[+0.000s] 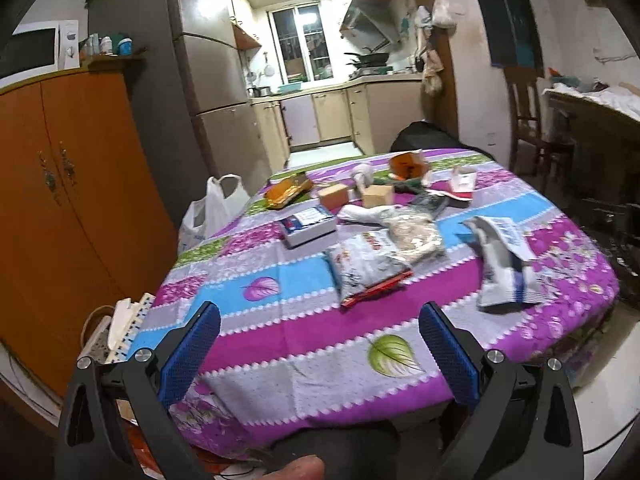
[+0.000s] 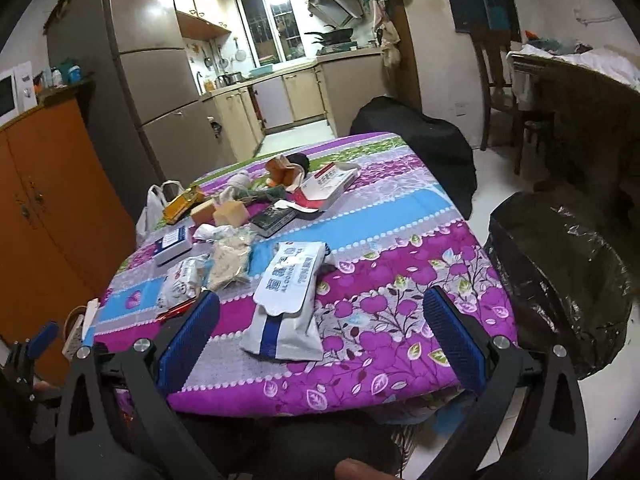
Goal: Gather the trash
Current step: 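Move right tool to the white alcohol-wipes pack while left tool approaches the white snack bag, then close right tool on the alcohol-wipes pack while left tool grasps the white snack bag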
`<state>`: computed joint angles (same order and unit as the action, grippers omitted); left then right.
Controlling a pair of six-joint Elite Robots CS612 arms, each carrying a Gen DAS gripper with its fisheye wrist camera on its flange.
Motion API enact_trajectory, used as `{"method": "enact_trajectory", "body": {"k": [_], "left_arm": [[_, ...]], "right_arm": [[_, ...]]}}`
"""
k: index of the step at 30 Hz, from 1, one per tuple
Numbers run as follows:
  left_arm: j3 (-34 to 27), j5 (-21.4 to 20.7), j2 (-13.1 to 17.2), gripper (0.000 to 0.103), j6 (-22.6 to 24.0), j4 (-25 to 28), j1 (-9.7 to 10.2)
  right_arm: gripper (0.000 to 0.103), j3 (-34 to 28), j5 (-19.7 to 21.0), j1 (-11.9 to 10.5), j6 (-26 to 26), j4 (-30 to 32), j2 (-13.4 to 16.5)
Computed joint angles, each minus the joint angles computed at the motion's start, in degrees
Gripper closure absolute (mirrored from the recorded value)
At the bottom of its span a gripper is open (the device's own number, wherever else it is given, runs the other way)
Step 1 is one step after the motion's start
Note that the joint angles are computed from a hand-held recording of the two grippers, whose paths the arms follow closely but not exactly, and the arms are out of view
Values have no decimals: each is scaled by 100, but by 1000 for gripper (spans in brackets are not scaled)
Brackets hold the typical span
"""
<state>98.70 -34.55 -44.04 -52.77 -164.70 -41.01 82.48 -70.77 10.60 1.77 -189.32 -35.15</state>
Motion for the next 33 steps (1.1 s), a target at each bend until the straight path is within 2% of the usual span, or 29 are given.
{"method": "enact_trajectory", "body": {"k": [5, 8, 14, 19, 26, 33], "left_arm": [[-86, -67, 19, 4, -130, 203, 134], [-124, -99, 53, 4, -125, 221, 204], [-205, -220, 111, 4, -155, 290, 314], [-297, -284, 181, 4, -91, 267, 388], [-435, -441, 306, 4, 99, 161, 474], [-449, -619, 341, 4, 37, 82, 576]], "right_arm": [[5, -198, -196, 51, 93, 261, 58], [5, -384, -271, 96, 100, 617, 113], [5, -661, -153, 141, 131, 1251, 207], [5, -805, -294, 183, 122, 1446, 264], [5, -1086, -364, 229, 145, 2062, 375], [5, -1259, -406, 313, 18, 2317, 468]]}}
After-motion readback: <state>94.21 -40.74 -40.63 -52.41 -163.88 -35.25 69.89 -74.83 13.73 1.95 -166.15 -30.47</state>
